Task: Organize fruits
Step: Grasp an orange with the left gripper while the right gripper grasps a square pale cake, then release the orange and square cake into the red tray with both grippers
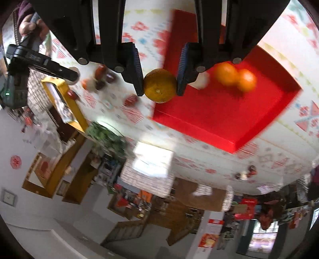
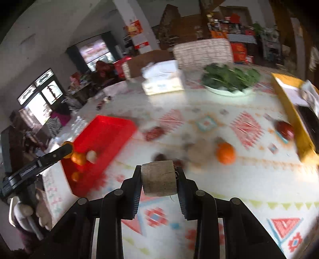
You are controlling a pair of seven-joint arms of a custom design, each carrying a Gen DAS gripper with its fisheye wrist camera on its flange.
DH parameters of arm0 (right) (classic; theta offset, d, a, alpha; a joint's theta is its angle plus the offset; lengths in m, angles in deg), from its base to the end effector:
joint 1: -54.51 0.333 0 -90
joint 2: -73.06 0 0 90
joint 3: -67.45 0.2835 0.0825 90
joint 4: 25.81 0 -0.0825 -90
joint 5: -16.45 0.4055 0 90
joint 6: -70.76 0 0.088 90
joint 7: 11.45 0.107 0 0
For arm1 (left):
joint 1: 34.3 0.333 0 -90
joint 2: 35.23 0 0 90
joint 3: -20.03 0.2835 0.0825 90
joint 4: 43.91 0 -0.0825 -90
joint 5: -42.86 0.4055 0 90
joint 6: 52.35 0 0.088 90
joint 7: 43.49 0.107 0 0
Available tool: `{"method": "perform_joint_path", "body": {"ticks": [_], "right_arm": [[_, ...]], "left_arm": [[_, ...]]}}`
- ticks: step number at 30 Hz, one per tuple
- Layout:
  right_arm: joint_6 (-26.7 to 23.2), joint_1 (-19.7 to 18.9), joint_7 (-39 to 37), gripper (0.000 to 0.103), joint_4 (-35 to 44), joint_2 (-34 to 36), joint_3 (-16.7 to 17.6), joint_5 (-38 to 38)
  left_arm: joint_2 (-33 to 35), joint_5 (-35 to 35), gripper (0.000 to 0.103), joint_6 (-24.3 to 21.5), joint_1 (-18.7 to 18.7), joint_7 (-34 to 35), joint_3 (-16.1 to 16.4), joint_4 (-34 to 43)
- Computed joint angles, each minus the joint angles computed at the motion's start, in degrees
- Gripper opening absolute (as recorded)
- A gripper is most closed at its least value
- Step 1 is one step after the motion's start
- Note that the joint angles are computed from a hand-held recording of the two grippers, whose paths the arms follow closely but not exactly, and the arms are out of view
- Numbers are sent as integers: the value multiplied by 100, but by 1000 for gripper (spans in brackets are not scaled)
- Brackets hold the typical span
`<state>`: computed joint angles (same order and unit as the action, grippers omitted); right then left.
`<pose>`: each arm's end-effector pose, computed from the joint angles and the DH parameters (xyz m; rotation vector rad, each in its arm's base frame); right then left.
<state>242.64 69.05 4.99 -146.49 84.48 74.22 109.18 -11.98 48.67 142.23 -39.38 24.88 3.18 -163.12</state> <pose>0.5654 0.1427 0.3011 -1.6945 1.5519 -0.2613 0.5926 -0.2388 0.3046 -1.7873 1.8533 -1.2282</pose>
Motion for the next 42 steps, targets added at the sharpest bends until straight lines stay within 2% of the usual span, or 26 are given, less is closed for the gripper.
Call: {"method": "perform_joint_path", "body": {"ticks": [2, 5, 7, 8, 12, 15, 18, 23, 25, 28, 31, 33, 36, 38, 40, 42], "right_arm": [[-102, 59, 453, 35, 202, 123, 48, -504], [-212, 168, 1355, 36, 728, 531, 174, -1566], [-307, 336, 2204, 36, 1170, 934, 142, -2521], [-440, 521, 2807, 36, 1502, 1228, 12, -3179], [-783, 1050, 4258, 35, 2560, 2131, -417, -4746], [-996, 1264, 4951, 35, 3258, 2688, -627, -5504], [-1268, 1293, 5404, 36, 3875, 3137, -669, -5982], [-1421, 1202, 5845, 37, 4360, 3529, -579, -6522], [-1455, 1093, 5959, 37, 4502, 3645, -455, -6631], [-1416, 916, 6040, 40, 4562, 3708, -237, -6778], [-1082, 753, 6029, 41, 4214, 3487, -1, -6902], [-758, 517, 5894, 41, 3732, 3152, 276, -6885], [-256, 71, 5692, 42, 2988, 2655, 737, -6810], [63, -204, 5614, 45, 2553, 2388, 1003, -6784], [455, -713, 5381, 45, 1912, 1997, 1459, -6608], [861, -1486, 5090, 46, 1192, 1567, 2112, -6315]], "left_arm": [[3, -132, 32, -221, -131, 61, 295, 156], [262, -95, 32, -629, 363, 129, 1, 539], [464, -183, 32, -884, 498, 236, -36, 807], [630, -245, 32, -1033, 527, 288, -15, 1013], [1061, -537, 32, -1335, 738, 543, -162, 1466], [1318, -734, 31, -1535, 819, 750, -228, 1773], [1463, -881, 32, -1725, 719, 876, -130, 1986], [1529, -1184, 32, -1635, 847, 1100, -278, 1981], [1515, -1284, 38, -1537, 976, 1186, -420, 1922], [1307, -1368, 46, -1280, 909, 1085, -328, 1672], [1002, -1404, 50, -976, 1056, 974, -480, 1258], [712, -1354, 53, -698, 1181, 881, -649, 868], [395, -1057, 64, -233, 1657, 698, -1229, 336], [250, -735, 66, 14, 2076, 505, -1711, 24], [128, -420, 71, 178, 2326, 293, -2057, -211], [14, -239, 73, 305, 2287, 138, -2125, -362]]}}
